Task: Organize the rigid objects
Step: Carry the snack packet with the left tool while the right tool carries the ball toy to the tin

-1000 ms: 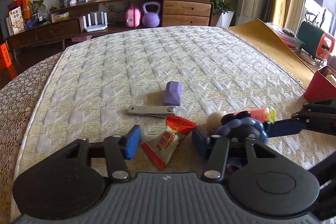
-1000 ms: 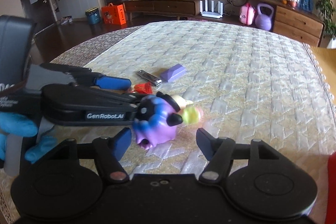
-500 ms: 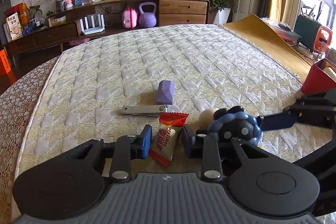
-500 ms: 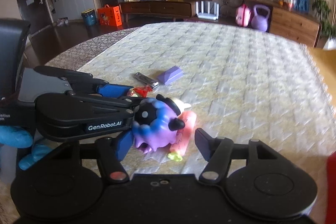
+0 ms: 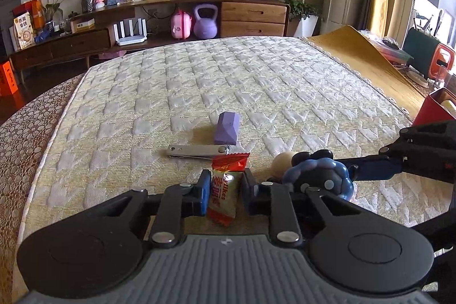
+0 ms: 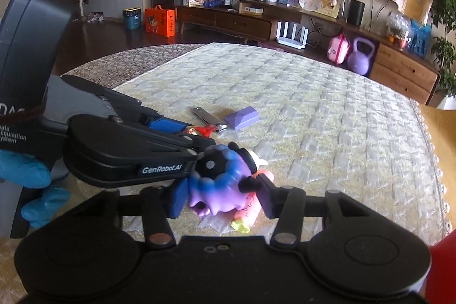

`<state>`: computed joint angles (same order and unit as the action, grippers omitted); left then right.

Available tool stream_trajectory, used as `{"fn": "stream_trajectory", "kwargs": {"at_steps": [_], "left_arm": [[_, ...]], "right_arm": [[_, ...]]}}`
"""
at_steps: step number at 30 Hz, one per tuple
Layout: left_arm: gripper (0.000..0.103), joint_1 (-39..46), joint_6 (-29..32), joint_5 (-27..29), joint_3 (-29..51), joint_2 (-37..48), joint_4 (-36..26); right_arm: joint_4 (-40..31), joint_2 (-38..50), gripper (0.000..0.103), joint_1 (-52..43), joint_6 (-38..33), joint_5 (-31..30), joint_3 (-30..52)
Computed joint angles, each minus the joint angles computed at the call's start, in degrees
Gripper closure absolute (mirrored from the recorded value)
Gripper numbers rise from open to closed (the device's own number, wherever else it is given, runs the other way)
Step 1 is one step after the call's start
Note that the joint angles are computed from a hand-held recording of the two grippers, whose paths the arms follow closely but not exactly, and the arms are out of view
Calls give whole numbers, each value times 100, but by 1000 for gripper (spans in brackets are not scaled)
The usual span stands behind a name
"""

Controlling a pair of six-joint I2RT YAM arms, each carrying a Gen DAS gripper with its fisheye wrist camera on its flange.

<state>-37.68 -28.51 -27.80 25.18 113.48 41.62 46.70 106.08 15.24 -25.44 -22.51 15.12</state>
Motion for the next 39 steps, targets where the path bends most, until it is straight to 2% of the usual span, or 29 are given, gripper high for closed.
{"fn": "stream_trajectory", "kwargs": {"at_steps": [7, 14, 21, 27, 32, 39], "left_arm": [[82, -264, -359, -128, -103, -449, -410], [82, -801, -964, -338, -130, -1358, -1427], [82, -1566, -1568, -679, 243, -2100, -2773], [82, -2238, -2096, -940, 810, -2356, -3818], [82, -2762, -2389, -1191, 1428, -2255, -4528], [82, -3333, -2605, -1476, 2402, -1826, -5241]], "right_arm": [[-235, -360, 54, -346, 152, -260, -148], [-1169, -1475, 54, -1007, -136, -708, -493], [-3302, -3417, 54, -2069, -834, -1410, -635], [-5608, -4762, 54, -3366, -1944, -2137, -349], [-7136, -5032, 54, -4578, -3198, -2625, 81], [-8555, -4269, 54, -6146, -5023, -3151, 857]]}}
